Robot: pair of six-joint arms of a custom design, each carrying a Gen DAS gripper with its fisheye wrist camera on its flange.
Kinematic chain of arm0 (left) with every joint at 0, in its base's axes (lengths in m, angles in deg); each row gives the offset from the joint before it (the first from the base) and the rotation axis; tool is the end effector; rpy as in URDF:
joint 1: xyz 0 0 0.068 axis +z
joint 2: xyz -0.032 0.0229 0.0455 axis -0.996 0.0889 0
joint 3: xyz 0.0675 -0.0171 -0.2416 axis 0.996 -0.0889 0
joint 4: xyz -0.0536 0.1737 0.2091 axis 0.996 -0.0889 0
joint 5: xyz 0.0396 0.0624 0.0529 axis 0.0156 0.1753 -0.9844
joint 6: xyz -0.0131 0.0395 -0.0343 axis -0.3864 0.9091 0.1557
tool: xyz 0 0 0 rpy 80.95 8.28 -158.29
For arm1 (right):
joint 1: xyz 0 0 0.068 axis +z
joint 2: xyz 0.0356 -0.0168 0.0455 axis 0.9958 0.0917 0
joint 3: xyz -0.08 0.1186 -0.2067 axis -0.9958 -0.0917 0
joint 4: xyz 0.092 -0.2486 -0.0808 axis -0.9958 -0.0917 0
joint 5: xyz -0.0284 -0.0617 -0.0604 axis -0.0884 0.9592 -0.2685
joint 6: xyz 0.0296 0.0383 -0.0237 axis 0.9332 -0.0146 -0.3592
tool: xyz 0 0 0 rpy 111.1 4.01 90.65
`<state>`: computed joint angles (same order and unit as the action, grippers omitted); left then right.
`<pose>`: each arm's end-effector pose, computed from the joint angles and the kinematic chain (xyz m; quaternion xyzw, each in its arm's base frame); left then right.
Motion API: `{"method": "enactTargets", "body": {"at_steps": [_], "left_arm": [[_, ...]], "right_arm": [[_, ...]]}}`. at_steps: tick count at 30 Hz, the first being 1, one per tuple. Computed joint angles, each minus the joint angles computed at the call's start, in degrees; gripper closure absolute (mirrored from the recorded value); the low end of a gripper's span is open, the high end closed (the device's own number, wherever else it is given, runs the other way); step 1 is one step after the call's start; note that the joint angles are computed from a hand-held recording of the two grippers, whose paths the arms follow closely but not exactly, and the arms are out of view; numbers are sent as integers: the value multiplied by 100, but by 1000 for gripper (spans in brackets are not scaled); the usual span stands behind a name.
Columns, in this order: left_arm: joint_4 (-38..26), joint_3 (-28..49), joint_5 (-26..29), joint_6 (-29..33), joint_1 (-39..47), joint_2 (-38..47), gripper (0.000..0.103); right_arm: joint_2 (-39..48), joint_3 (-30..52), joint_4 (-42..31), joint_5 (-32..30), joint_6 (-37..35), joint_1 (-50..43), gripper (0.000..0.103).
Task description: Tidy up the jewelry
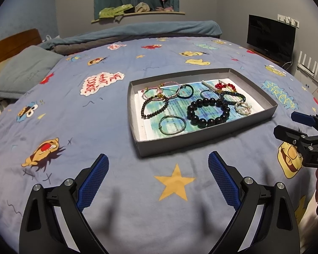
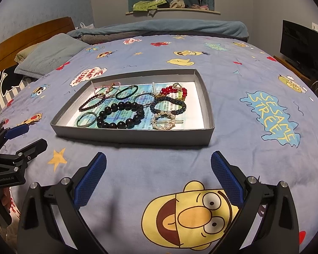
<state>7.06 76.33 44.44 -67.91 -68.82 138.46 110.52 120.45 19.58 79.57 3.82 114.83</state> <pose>0.2027 0.0478 0.1744 0.0746 0.9125 -0.0154 0.4018 0.1883 0.1009 0.1911 -0.0728 0.9169 0.0653 0.3870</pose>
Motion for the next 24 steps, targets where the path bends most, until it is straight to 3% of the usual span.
{"method": "enactTargets", "body": {"at_steps": [24], "left_arm": [[94, -19, -42, -11, -54, 100, 9]], "right_arm": [[32, -36, 61, -42, -39, -56, 6]]}}
